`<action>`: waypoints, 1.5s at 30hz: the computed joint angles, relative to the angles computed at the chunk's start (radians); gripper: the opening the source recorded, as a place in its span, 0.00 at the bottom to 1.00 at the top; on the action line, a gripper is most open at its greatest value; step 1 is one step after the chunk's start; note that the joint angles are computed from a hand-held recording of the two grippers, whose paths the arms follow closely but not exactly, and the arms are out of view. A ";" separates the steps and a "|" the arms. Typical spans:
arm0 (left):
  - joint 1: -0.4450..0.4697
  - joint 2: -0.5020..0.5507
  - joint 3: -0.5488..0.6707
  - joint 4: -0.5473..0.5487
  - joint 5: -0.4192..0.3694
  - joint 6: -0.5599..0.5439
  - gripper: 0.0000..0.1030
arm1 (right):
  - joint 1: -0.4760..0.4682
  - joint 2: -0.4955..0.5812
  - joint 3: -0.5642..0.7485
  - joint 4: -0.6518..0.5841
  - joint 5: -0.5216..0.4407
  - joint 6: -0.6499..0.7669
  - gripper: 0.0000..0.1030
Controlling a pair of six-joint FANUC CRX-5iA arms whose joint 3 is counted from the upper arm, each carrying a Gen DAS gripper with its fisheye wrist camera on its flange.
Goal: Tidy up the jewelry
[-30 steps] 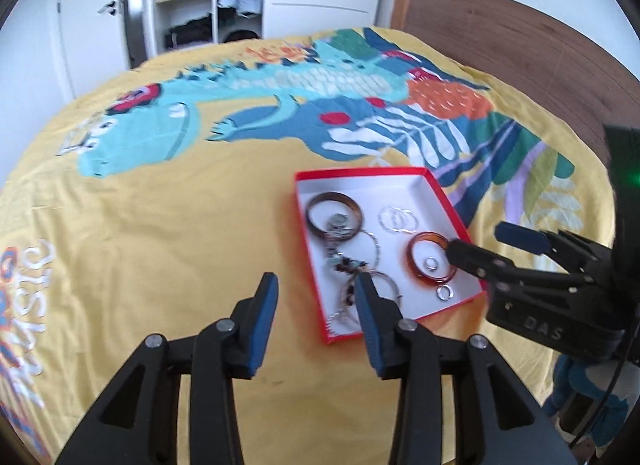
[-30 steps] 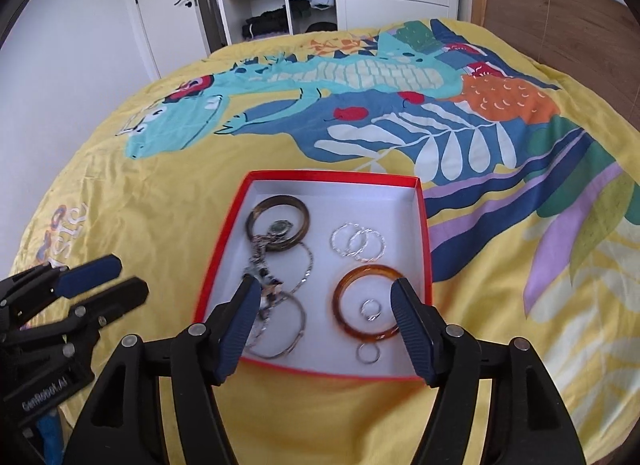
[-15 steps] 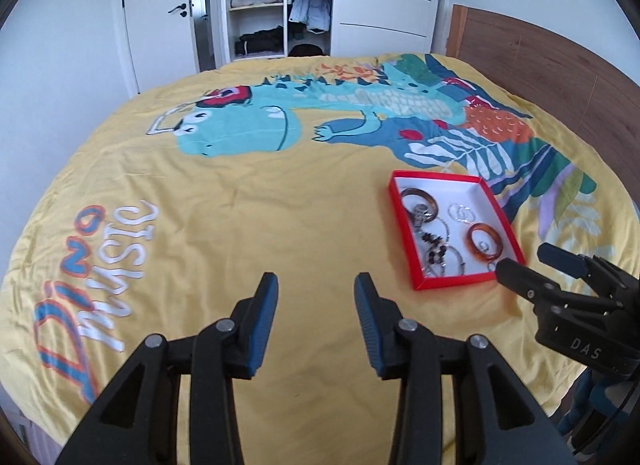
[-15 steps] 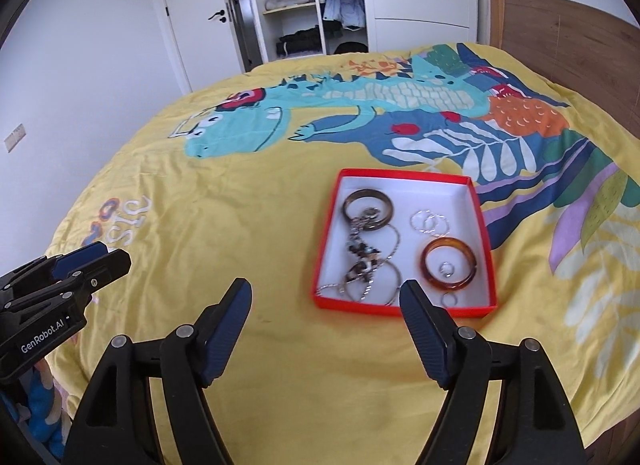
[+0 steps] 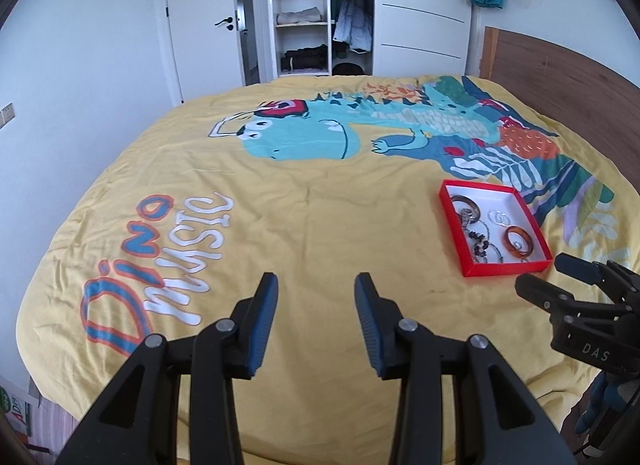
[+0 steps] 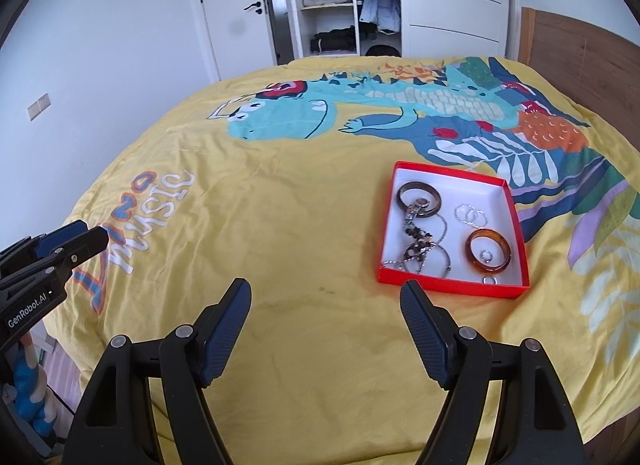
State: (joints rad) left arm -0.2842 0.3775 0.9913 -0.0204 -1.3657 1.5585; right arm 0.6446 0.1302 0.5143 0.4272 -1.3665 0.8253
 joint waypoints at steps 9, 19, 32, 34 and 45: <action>0.038 -0.090 -0.136 -0.010 0.055 0.022 0.37 | 0.067 -0.031 -0.079 0.046 0.014 -0.065 0.74; 0.066 -0.154 -0.241 -0.010 0.086 0.023 0.37 | 0.098 -0.063 -0.154 0.087 0.016 -0.147 0.81; 0.075 -0.197 -0.312 -0.007 0.100 0.009 0.37 | 0.121 -0.093 -0.217 0.119 0.033 -0.178 1.00; 0.073 -0.199 -0.316 -0.008 0.099 0.010 0.37 | 0.124 -0.098 -0.226 0.121 0.038 -0.181 1.00; 0.067 -0.209 -0.337 -0.009 0.110 0.004 0.37 | 0.120 -0.115 -0.259 0.119 0.047 -0.194 1.00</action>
